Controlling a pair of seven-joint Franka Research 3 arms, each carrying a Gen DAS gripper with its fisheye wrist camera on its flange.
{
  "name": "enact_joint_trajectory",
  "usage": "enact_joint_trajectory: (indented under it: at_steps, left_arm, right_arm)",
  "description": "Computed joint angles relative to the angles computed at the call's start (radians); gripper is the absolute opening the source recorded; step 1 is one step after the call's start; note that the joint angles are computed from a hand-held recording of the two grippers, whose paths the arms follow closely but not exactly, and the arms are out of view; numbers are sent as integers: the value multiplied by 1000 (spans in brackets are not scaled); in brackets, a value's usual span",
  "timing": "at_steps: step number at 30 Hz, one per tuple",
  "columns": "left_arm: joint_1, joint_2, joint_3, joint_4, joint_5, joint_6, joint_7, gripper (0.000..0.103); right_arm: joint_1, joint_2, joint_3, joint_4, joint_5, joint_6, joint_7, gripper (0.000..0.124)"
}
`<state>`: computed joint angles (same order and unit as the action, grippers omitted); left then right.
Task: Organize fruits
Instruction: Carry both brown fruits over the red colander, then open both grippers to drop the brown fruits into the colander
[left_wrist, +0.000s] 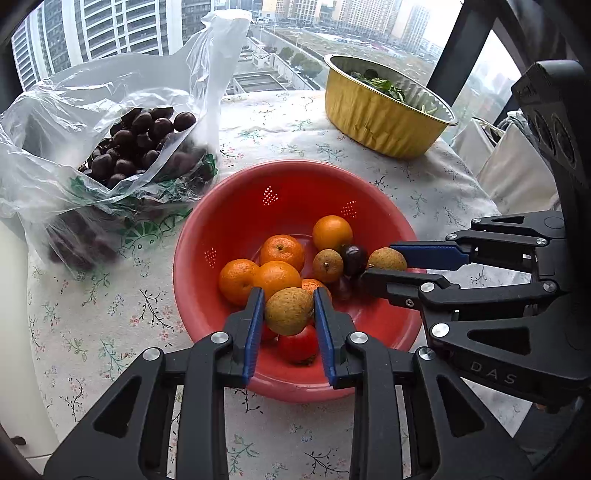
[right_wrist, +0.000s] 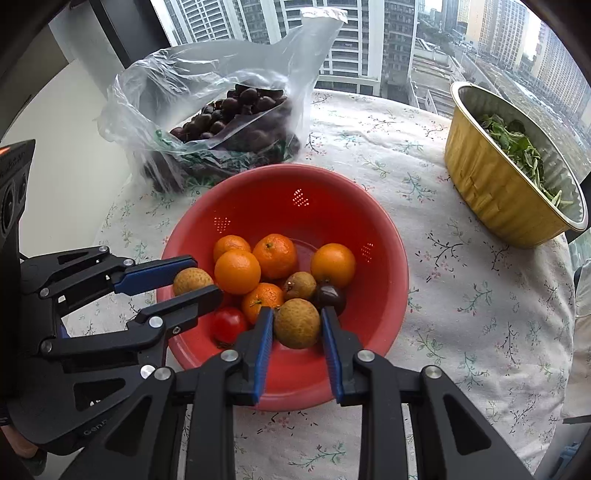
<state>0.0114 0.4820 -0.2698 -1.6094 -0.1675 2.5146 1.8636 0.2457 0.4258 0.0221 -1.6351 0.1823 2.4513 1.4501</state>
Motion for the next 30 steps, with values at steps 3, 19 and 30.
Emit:
enact_joint_trajectory:
  at_steps: [3,19,30]
  left_arm:
    - [-4,10,3,6,6,1,-6,25]
    - [-18,36,17,19,61,5,-60,25]
    - [-23,40,30,16,101,12,-122,50]
  right_arm:
    - [-2,15,-2,18,2,-13,4,29]
    - [-3,77,-1,83,4,-65,8,29]
    - [1,94,-9,99,-7,-76,25,29]
